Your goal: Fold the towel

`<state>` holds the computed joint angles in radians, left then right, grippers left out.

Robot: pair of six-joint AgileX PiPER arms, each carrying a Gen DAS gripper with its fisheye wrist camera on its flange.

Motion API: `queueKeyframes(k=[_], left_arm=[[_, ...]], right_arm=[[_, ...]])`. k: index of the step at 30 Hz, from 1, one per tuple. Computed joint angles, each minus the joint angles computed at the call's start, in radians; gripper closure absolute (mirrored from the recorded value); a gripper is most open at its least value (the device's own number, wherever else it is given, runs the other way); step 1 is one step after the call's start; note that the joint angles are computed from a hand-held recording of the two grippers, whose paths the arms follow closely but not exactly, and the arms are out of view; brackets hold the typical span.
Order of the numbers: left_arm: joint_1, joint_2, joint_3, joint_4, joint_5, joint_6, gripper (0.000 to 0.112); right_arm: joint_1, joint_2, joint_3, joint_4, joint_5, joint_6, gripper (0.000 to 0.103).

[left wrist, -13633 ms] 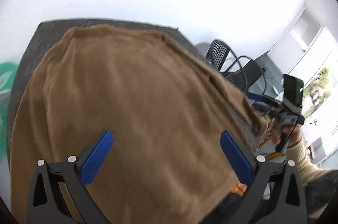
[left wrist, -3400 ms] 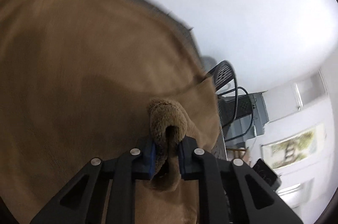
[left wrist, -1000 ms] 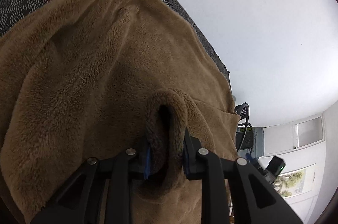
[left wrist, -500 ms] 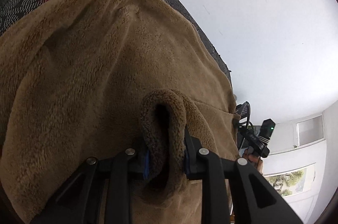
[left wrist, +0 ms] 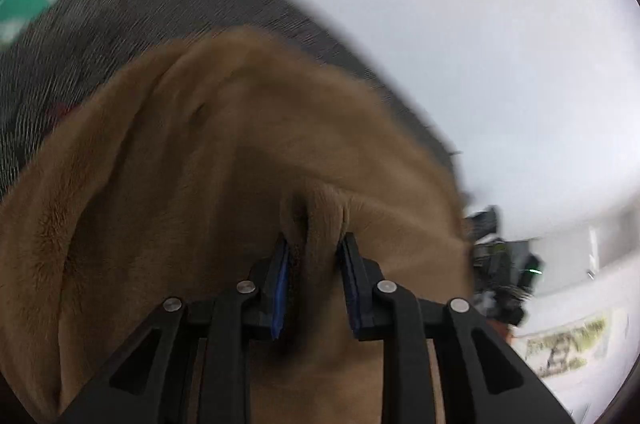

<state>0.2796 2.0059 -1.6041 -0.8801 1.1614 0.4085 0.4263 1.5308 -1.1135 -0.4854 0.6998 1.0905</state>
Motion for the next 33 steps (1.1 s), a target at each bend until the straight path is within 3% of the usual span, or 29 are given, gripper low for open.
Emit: queueKeyframes(k=[2,4,5,6,7,9,11,14,19,22,25,28,33], left_arm=[[0.014,0.025,-0.010,-0.021,0.011,0.001,0.080],[0.007,0.012,-0.017,0.004,0.005,-0.016,0.071],[0.000,-0.012,-0.007,0.024,-0.015,-0.009,0.066],[-0.005,-0.040,0.011,0.041,-0.042,0.004,0.054],[-0.010,-0.068,0.027,0.058,-0.069,0.016,0.040],[-0.027,-0.133,0.065,0.114,-0.140,0.025,0.028],[-0.052,-0.203,0.103,0.195,-0.222,0.013,0.028],[-0.105,-0.250,0.136,0.217,-0.282,0.013,0.028],[-0.185,-0.258,0.192,0.083,-0.220,0.189,0.028],[-0.254,-0.220,0.197,0.178,-0.273,0.131,0.028],[-0.239,-0.173,0.204,0.181,-0.293,0.104,0.029],[-0.235,-0.165,0.202,0.165,-0.288,0.146,0.030],[-0.266,-0.160,0.203,0.175,-0.325,0.156,0.030]], right_arm=[[0.002,0.017,-0.020,0.001,0.022,-0.032,0.085],[0.023,0.013,-0.032,-0.018,0.066,-0.040,0.072],[0.041,0.006,-0.039,-0.044,0.101,-0.026,0.044],[0.072,-0.010,-0.034,-0.098,0.135,0.028,0.022],[0.110,-0.027,-0.027,-0.159,0.171,0.092,0.020],[0.174,-0.054,-0.034,-0.228,0.235,0.145,0.020],[0.232,-0.067,-0.050,-0.274,0.281,0.170,0.020],[0.336,-0.064,-0.093,-0.283,0.307,0.161,0.020],[0.458,0.026,-0.179,-0.180,0.305,0.085,0.021],[0.472,0.082,-0.186,-0.124,0.300,0.052,0.020],[0.451,0.110,-0.160,-0.073,0.308,0.033,0.020],[0.423,0.046,-0.058,-0.070,0.216,0.058,0.020],[0.453,0.071,-0.079,-0.113,0.245,0.101,0.019]])
